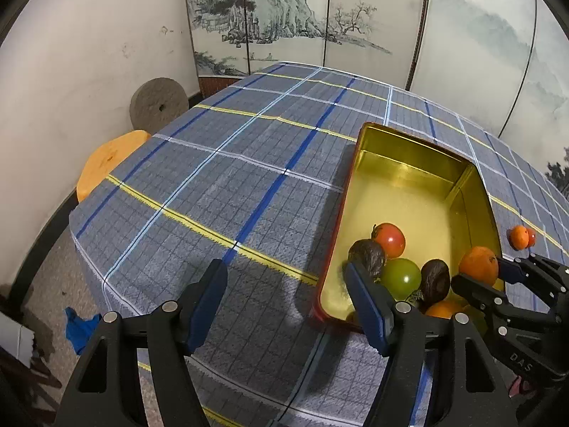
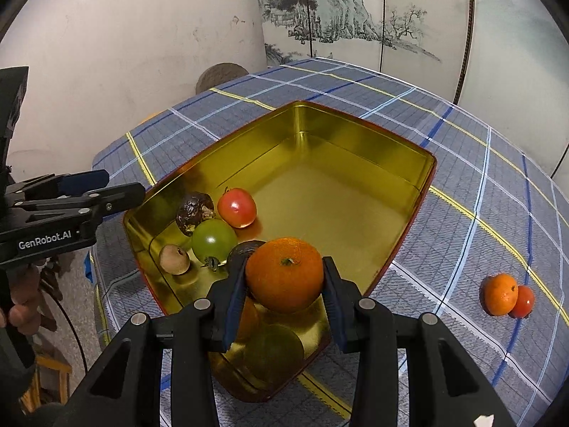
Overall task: Organize fruits
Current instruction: 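Carry the mandarin into the gold tin and open the right gripper, then move the right gripper to the red tomato and grasp it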
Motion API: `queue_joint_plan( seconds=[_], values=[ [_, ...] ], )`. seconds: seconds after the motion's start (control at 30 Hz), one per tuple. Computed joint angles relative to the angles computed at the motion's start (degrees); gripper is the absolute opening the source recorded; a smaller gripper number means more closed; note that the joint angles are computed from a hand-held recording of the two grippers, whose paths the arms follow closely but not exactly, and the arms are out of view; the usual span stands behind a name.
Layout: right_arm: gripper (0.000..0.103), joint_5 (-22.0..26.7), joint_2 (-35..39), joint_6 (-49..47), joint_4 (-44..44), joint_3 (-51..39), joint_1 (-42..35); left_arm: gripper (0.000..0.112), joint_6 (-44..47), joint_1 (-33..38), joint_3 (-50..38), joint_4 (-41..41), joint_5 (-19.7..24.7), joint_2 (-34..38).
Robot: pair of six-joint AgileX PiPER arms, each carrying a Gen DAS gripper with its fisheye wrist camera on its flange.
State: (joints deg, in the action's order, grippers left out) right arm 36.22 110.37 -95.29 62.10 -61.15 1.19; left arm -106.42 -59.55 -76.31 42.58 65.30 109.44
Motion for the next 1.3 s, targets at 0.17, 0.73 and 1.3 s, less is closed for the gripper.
queue_joint_plan(
  seconds=[0.17, 0.73, 1.3],
  values=[
    [0.039, -1.0, 0.1, -0.8, 0.6, 0.6, 0.7, 0.07, -0.6, -0.5, 0.7, -0.4, -0.4, -0.1],
    [0.039, -1.6, -0.1, -1.4, 2.0, 0.9, 0.6, 0.07, -2.6, -2.6, 1.9, -0.4, -0.1, -0.9],
    [0.039, 1.8, -0.7, -2.4, 3.4, -1.1, -8.6, 0.07, 1.0, -2.7, -4.5, 0.6, 1.5, 1.8]
  ],
)
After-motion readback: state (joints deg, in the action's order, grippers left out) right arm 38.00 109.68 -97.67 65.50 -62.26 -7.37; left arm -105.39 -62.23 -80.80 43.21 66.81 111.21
